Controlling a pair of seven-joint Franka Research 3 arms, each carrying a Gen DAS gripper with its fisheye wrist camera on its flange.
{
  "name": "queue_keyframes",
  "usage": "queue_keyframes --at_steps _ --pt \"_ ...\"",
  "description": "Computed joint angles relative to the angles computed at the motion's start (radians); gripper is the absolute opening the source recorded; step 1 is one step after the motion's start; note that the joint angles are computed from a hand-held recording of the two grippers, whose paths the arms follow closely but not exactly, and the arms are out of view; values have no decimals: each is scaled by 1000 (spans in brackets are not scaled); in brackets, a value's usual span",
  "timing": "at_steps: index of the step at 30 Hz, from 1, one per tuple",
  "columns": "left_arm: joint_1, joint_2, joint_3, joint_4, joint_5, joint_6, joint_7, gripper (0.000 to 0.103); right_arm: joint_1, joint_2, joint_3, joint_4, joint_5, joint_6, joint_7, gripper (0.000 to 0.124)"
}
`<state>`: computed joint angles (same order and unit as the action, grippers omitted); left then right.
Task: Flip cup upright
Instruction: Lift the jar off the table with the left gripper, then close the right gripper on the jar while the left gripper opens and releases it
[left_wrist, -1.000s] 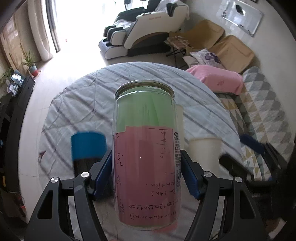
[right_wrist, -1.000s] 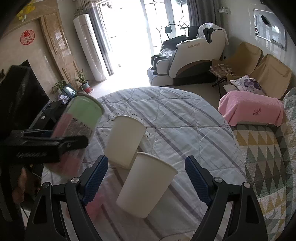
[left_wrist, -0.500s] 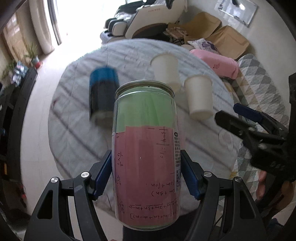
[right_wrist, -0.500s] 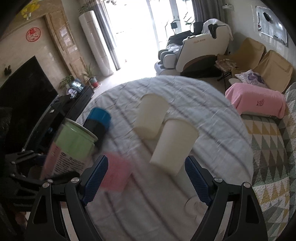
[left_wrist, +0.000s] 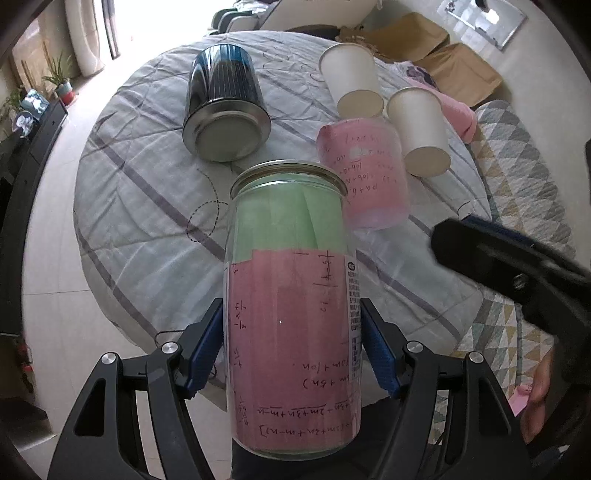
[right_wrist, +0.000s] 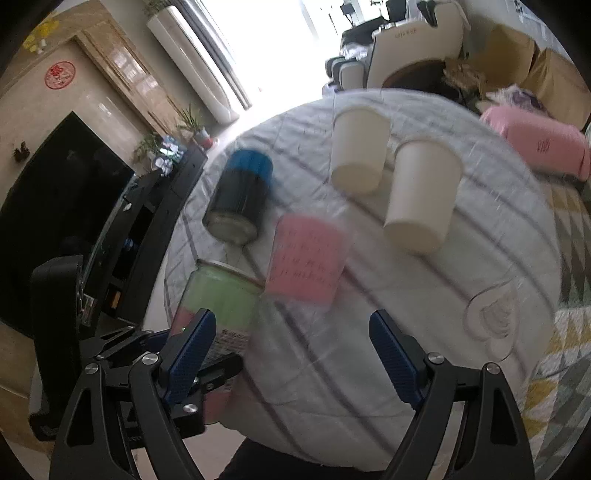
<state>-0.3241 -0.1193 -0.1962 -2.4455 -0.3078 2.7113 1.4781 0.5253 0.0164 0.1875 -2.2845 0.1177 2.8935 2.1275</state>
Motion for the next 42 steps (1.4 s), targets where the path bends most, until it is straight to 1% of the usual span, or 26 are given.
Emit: queue_keyframes --at_steps 1,6,9,11,12,13,15,16,19,22,24,26,28,29,32,33,34,36,39,41,42 --pt "-2 -3 2 -4 -10 8 10 71 2 11 1 7 0 -4 16 86" --pt "-10 -8 6 -22 -32 43 46 72 14 37 -13 29 -91 -23 129 87" --pt "-17 -6 16 -24 -64 58 83 72 25 43 -23 47 -170 -47 199 87" --pt "-16 -6 18 -29 -73 73 96 77 29 49 -25 62 -201 -64 229 86" --pt "-15 -8 19 -35 -76 89 101 83 30 50 -25 65 -208 -68 237 87" --pt "-13 -14 18 -42 -71 99 99 87 33 53 -28 70 -226 -70 255 87" --pt "-17 -21 23 -55 -79 130 109 89 39 59 -33 83 -274 -89 298 86" --pt "-27 -26 32 -62 -102 144 135 92 40 62 -32 85 -275 -89 304 86" --pt "-60 -19 58 -68 -189 185 227 93 45 71 -30 101 -278 -104 313 86" --pt "-68 -18 58 -81 -216 222 272 93 52 82 -27 118 -268 -116 316 87" --pt "-89 -21 70 -90 -266 249 328 93 59 90 -28 133 -274 -132 326 87" --pt "-122 -27 91 -103 -344 284 421 94 64 100 -27 149 -264 -147 326 86" --pt "-132 -33 97 -117 -370 316 455 98 66 105 -23 156 -238 -149 319 86" --pt "-147 -37 110 -123 -399 334 483 98 68 108 -21 163 -226 -155 315 86" --pt "-221 -45 175 -127 -560 362 629 98 77 123 -21 185 -208 -179 317 86" --pt "-236 -48 187 -127 -609 370 679 99 78 126 -20 189 -197 -179 314 86" --pt "-239 -50 186 -129 -636 377 705 99 79 132 -18 198 -184 -185 307 86" --pt "-259 -56 200 -130 -717 383 792 100 81 149 -13 218 -153 -197 286 86" --pt "-282 -62 219 -120 -873 371 961 100 88 174 -14 245 -114 -207 274 86" --pt "-280 -63 215 -112 -954 361 1041 100 88 193 -10 263 -78 -212 254 86" --pt "-273 -60 213 -106 -983 350 1071 100 81 200 -3 264 -40 -199 233 86"
